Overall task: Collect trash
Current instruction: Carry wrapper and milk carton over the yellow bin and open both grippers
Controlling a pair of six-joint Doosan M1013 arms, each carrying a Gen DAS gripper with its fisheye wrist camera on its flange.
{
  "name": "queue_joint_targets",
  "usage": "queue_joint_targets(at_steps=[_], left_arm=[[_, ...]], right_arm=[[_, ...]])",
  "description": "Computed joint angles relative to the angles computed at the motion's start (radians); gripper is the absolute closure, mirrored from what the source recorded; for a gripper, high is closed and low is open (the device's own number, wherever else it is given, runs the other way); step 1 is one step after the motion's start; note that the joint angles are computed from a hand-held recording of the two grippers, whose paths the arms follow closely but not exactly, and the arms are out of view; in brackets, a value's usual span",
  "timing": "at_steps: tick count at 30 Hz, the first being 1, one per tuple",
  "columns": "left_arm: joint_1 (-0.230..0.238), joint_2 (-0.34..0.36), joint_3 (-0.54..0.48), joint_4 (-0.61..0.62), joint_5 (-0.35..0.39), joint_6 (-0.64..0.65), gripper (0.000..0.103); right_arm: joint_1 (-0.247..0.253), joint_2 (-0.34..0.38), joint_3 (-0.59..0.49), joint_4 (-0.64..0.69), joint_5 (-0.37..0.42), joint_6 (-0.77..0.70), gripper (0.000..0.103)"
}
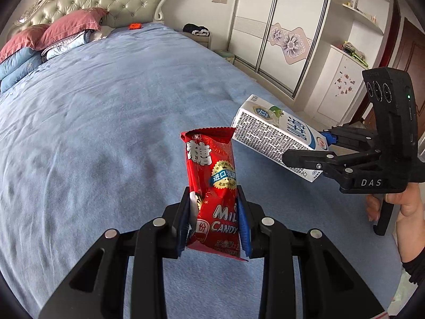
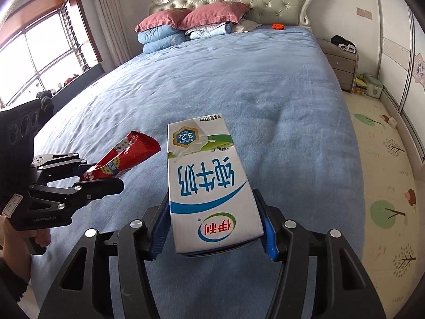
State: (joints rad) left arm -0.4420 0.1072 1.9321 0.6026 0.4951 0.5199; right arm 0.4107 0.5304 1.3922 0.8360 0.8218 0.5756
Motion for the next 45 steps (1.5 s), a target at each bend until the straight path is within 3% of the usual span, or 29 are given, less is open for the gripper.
queue_joint_targets(at_steps=[8,20,25,31,39,45], left_arm=[[-0.136,0.0,-0.016,0.144,0.118,-0.186,0.071],[-0.257,0.074,-0.113,0.031,0.126,-0.099,0.071],[-0.29,0.131,-0.184,-0.058,0.102,0.028,0.071],[-0.313,0.222,-0.288,-0.251,0.066,0.242,0.071],[-0.32,0.362,-0.454,-0.538,0.111,0.541,0.071],[-0.308,0.451,-0.559,-0.678,0.19,0.646,0.071]], right_arm=[[-0.068,-0.109,0.158,0.11,0.01,-0.069,0.047],[-0.21,-0.247,0.35,0.227,-0.004,-0.192,0.047],[-0.286,-0.281,0.413,0.257,-0.036,-0.208,0.047],[-0.38,-0.307,0.477,0.274,-0.094,-0.192,0.047],[-0.493,-0.319,0.54,0.256,-0.156,-0.147,0.049],[-0.516,-0.258,0.529,0.18,-0.158,-0.061,0.05]])
